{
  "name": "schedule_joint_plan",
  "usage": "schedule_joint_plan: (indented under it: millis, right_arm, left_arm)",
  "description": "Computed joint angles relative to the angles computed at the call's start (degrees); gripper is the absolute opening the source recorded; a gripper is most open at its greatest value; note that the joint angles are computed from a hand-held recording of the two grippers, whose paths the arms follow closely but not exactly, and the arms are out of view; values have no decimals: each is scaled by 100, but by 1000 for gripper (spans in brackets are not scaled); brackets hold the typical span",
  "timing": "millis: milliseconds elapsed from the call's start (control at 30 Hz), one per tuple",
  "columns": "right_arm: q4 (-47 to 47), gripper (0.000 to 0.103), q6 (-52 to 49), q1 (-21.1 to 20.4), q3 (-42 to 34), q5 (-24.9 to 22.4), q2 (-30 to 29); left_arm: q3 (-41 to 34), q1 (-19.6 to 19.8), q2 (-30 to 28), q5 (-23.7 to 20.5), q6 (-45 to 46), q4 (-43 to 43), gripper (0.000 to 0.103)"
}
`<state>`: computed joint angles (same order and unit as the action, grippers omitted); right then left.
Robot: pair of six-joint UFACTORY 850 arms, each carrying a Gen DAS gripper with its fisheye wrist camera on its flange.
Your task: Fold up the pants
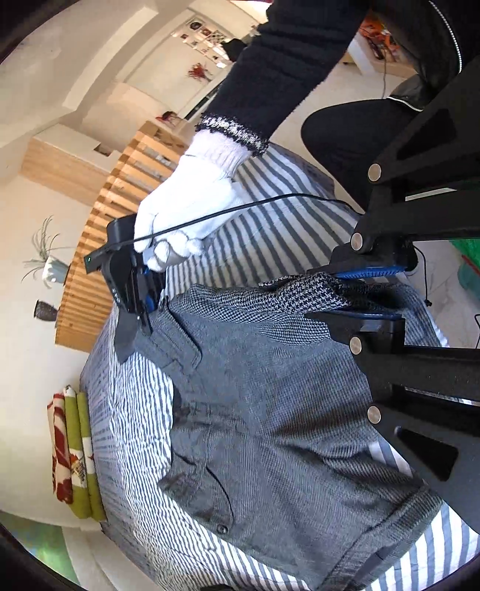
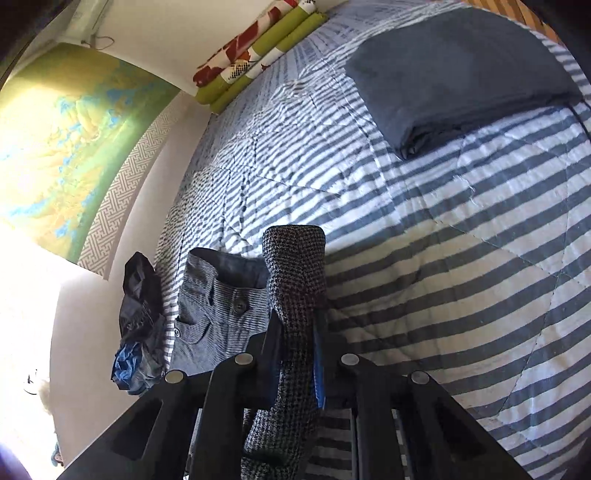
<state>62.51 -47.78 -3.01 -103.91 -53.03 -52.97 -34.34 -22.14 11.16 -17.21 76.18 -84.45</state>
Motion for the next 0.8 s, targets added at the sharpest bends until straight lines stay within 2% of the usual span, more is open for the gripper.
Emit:
schedule_joint_plan:
  millis: [133,267,367,533,633,800]
  right_arm:
    - [60,13,190,331,40,312,270]
    - [-155,13,520,792,-253,610,279]
    - [-490,13,940,1165,-638,772,104]
    - [-1504,12,2011,1828,-1638,1031,-491]
    - [-2194,12,2574,2162,-2230,1108,-883]
    - [-3089,12,3531,2536,-3396,857,-1638]
  left_arm:
    - [288,929,507,-258,199,-93,14]
    - [413,2149,603,-866,652,-411,14]
    - [437,2965,375,-1146,1083,-749,14]
    - [315,4185,-501,-2056,1285,-1028,14]
    - [203,4509,-952,-2198,1334,-1065,13]
    - [49,4908,-1336,-2353,1366,-1009,13]
